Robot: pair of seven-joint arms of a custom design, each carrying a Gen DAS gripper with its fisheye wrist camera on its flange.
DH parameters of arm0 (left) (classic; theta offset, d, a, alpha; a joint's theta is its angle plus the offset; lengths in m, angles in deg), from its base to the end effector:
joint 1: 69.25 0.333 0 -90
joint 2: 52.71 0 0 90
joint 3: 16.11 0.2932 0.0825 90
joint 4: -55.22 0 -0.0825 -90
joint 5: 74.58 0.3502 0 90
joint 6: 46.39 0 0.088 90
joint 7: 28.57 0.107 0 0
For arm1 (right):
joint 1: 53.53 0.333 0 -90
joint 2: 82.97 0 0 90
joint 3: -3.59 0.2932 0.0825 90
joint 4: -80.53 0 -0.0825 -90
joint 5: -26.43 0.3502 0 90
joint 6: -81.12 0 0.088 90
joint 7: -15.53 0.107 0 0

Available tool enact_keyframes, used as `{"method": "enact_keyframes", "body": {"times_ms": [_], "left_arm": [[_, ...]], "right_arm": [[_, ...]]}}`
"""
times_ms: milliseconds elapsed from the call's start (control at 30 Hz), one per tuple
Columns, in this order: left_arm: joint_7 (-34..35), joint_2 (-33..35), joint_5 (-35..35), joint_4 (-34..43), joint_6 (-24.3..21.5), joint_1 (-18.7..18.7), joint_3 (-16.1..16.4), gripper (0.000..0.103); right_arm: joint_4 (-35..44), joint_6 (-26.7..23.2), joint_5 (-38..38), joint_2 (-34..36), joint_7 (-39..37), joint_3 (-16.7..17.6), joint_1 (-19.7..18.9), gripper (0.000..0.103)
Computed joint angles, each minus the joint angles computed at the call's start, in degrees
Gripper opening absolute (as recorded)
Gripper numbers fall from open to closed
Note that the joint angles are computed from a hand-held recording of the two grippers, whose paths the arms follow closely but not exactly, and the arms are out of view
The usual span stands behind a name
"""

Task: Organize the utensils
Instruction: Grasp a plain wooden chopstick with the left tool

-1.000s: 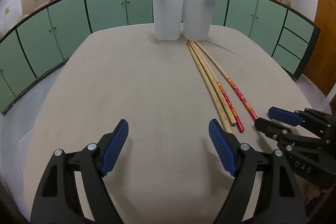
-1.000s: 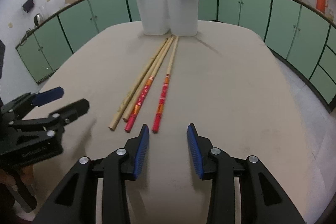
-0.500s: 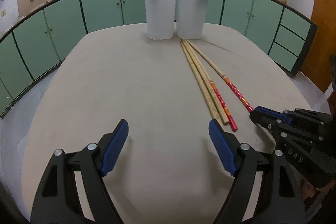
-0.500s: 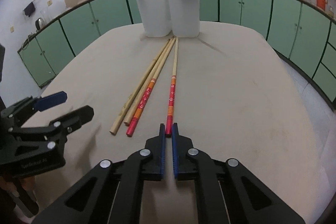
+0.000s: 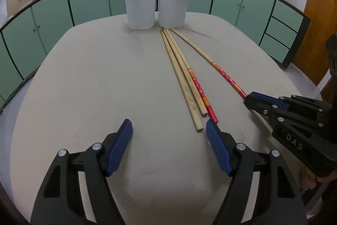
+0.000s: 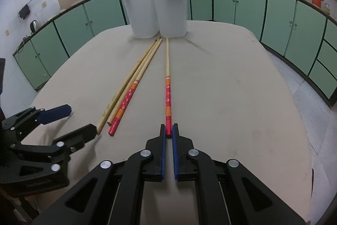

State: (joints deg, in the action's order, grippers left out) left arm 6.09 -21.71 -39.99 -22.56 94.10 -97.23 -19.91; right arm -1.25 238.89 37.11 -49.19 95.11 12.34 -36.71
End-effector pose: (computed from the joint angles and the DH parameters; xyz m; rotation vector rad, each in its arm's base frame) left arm 0.6101 -0.3648 0.4631 -1.8769 1.7535 -0.7051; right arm 0.6633 0.2789 0.4363 -2.0242 1.3070 -0.3631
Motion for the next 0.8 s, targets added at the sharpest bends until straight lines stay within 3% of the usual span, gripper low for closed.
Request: {"method": "enact_keyframes", "body": {"times_ms": [167, 433, 533, 800], "left_arm": [[-0.80, 1.24, 1.13, 1.69, -1.26, -0.89, 0.83, 0.064], [-2.24, -0.11, 2.77, -0.11, -1.24, -0.67, 0.99, 0.026], [-2.60, -0.69, 2.36, -1.05, -0.43, 0.08, 0.59, 0.024], [-2.56, -0.15, 2.77, -0.45, -0.29, 0.05, 0.63, 0.033]], "right_arm": [[0.05, -0.02, -0.46, 0.07, -0.14, -0.30, 0.27, 0.006], [0.35, -0.44, -1.58, 0.16, -0.37, -0.68, 0.64, 0.006], [0.65, -0.80, -1.31, 0.29, -0.90, -0.33, 0.31, 0.006], [1.16, -1.20, 1.60, 0.76, -3.32, 1.25, -0.99, 0.009]]}}
